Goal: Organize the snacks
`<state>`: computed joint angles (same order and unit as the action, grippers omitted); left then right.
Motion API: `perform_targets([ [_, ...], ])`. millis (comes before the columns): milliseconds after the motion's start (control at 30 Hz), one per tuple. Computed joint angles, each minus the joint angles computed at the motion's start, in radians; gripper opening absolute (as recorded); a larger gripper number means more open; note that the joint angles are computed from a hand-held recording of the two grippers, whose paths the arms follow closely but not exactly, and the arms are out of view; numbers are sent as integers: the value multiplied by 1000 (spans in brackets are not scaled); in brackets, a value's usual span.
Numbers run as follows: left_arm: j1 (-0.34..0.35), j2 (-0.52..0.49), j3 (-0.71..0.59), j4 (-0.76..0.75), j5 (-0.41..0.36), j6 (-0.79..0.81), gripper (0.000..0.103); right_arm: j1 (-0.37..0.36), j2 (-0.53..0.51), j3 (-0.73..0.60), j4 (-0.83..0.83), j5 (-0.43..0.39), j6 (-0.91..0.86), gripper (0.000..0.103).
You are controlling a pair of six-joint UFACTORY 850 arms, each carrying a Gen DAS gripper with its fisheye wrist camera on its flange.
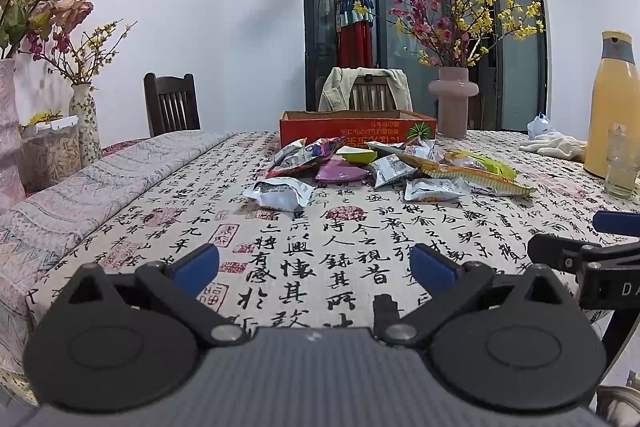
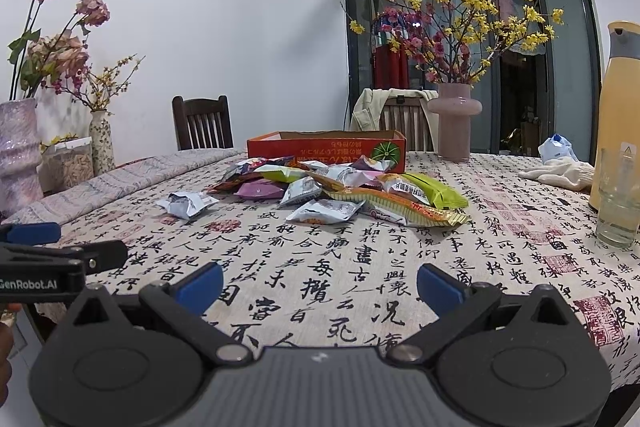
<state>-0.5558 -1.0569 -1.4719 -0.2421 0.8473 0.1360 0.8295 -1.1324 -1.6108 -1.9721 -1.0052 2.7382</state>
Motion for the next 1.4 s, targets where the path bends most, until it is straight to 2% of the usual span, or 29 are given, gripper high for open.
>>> perform_targets([
  [733, 3, -7, -29, -36, 5, 39, 103, -7, 10, 12, -16, -23, 11, 103],
  [900, 12, -35, -109, -61, -49, 86, 103, -30, 19, 13, -44, -24, 14, 103],
  [1067, 34, -86, -244, -32, -176, 89, 103, -77, 0, -36, -69, 46, -15, 103],
  [1233, 63, -158, -427, 20, -374, 52, 103, -131, -16, -109, -68, 167, -99, 103],
  [1333, 78, -216, -562, 50, -509, 32, 103, -169, -25, -166, -57, 284, -190, 103],
  [1400, 85, -265, -669, -3, -602, 79, 103, -193, -36, -210, -34, 365, -249, 101],
])
